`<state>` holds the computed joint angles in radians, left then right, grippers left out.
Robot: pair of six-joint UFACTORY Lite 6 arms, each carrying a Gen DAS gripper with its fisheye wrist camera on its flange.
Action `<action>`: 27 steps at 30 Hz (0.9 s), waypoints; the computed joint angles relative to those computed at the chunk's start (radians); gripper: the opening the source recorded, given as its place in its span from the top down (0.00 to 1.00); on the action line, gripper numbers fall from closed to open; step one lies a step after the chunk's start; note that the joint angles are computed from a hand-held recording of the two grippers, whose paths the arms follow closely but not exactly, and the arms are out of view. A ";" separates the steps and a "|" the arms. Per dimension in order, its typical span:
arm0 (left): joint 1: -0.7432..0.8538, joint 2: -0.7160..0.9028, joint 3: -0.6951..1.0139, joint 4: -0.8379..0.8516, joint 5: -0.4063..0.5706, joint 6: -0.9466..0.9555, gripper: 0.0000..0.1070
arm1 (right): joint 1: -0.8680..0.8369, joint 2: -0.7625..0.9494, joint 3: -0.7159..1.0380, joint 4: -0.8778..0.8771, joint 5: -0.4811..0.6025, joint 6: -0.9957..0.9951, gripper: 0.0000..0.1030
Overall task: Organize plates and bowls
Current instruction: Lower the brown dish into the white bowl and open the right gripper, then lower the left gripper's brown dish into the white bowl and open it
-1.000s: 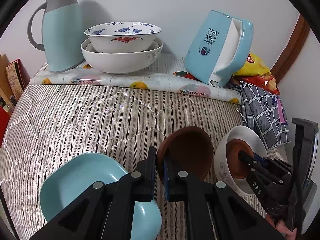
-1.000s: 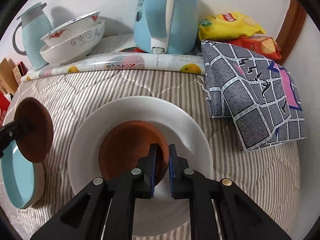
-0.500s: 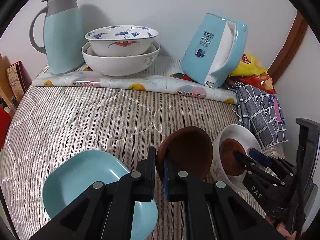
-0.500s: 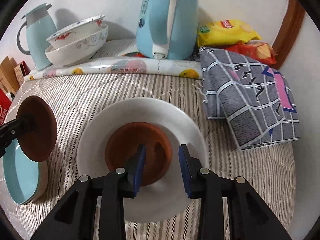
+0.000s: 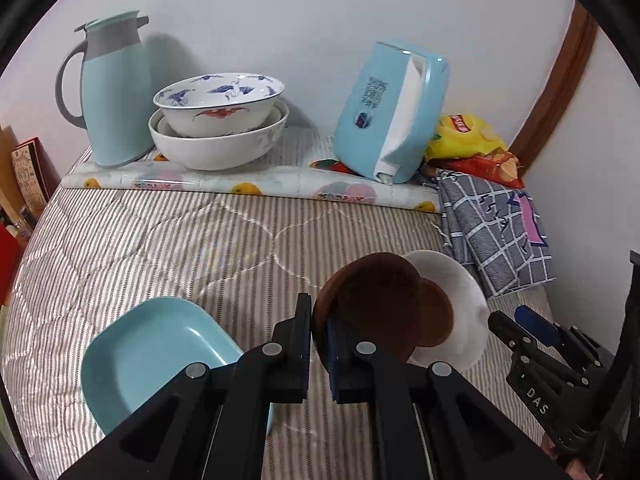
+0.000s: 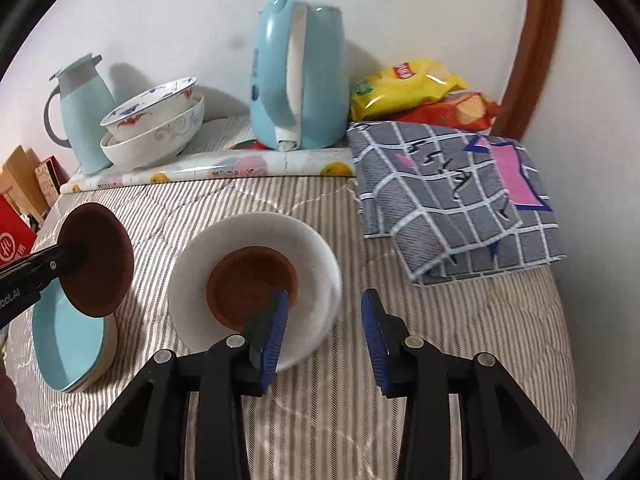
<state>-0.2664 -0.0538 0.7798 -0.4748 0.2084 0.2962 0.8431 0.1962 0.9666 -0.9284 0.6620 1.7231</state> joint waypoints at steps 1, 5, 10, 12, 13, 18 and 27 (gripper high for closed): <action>-0.008 -0.004 -0.002 0.006 0.001 -0.013 0.93 | 0.007 -0.021 -0.018 -0.002 0.009 0.011 0.63; -0.062 -0.004 0.007 0.038 0.004 -0.070 0.93 | 0.025 -0.113 -0.106 -0.004 0.034 0.049 0.63; -0.117 0.019 0.031 0.085 -0.004 -0.140 0.93 | 0.033 -0.205 -0.197 0.008 0.059 0.076 0.63; -0.133 0.031 0.041 0.103 -0.008 -0.166 0.93 | 0.034 -0.239 -0.228 0.011 0.069 0.089 0.63; -0.141 0.040 0.047 0.105 -0.009 -0.172 0.93 | 0.034 -0.262 -0.250 0.012 0.071 0.099 0.63; -0.180 0.102 0.088 0.150 -0.019 -0.236 0.93 | 0.034 -0.342 -0.333 0.005 0.077 0.155 0.63; -0.211 0.251 0.176 0.106 -0.033 -0.211 0.93 | 0.004 -0.435 -0.449 -0.005 0.045 0.210 0.63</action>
